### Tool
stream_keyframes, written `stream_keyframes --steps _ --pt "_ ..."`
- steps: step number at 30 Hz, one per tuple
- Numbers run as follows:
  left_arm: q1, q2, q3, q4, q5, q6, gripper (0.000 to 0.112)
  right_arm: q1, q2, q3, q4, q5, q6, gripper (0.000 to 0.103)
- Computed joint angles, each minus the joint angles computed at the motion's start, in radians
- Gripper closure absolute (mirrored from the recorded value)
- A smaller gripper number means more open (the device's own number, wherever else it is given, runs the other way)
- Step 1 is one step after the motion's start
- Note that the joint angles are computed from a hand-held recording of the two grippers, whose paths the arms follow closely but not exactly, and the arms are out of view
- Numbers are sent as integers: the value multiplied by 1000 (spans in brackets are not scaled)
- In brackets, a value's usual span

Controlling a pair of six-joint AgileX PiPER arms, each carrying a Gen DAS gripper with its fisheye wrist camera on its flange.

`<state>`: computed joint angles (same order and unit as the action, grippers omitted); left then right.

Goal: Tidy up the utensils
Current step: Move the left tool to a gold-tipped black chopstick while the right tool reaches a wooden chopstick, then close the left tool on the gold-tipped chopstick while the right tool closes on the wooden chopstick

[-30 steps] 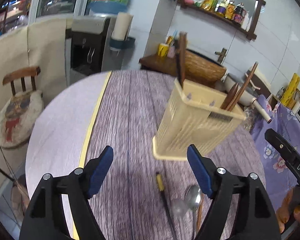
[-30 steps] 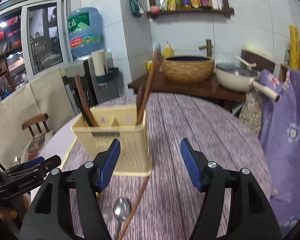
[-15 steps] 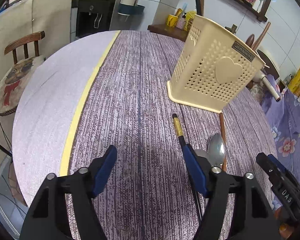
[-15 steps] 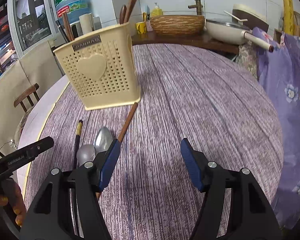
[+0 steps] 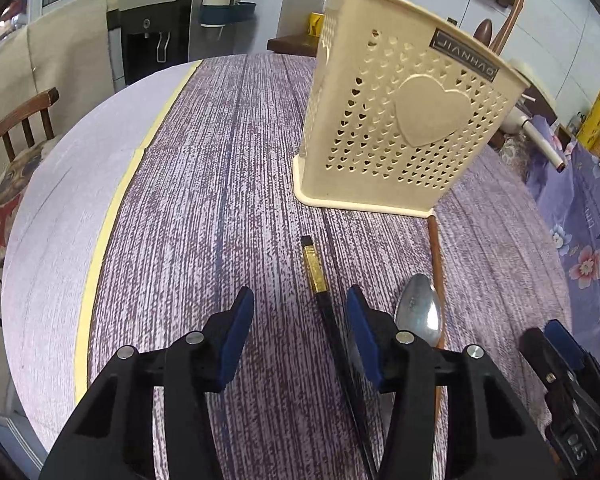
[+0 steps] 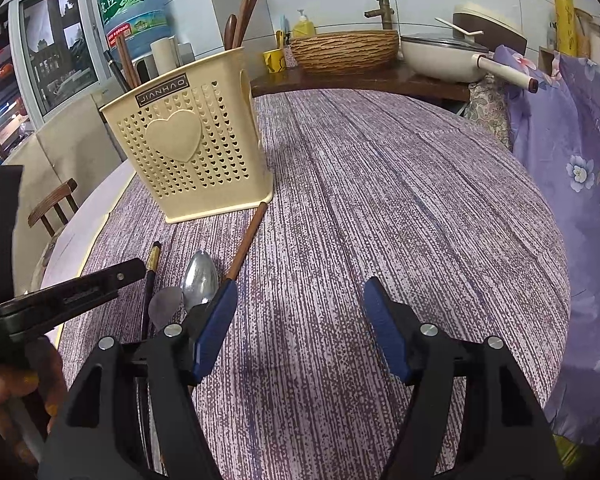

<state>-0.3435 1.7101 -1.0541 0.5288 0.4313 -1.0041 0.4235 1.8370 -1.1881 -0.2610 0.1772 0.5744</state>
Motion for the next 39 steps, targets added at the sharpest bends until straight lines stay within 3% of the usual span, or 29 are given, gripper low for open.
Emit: stream_keyframes --steps 3,7,11,18,21,24,36,39 --pt "3 42 -39 -35 14 40 68 -5 -7 8 75 -10 -82 32" --pt "-26 75 -76 62 64 -30 73 8 -4 -5 15 12 -40 31" --pt "-46 79 -72 153 107 -80 98 22 18 -51 -79 56 20 31" --pt "7 27 -13 100 68 0 100 35 67 -141 -36 112 -64 31" --pt "28 11 3 62 50 29 100 31 128 -248 75 198 -165 33" --pt "25 14 4 82 47 8 100 18 200 -375 208 290 -269 42" --pt "23 12 8 95 52 -21 100 67 475 -815 120 579 -162 64" --pt "22 11 8 92 54 -22 100 86 508 -868 57 612 -125 68"
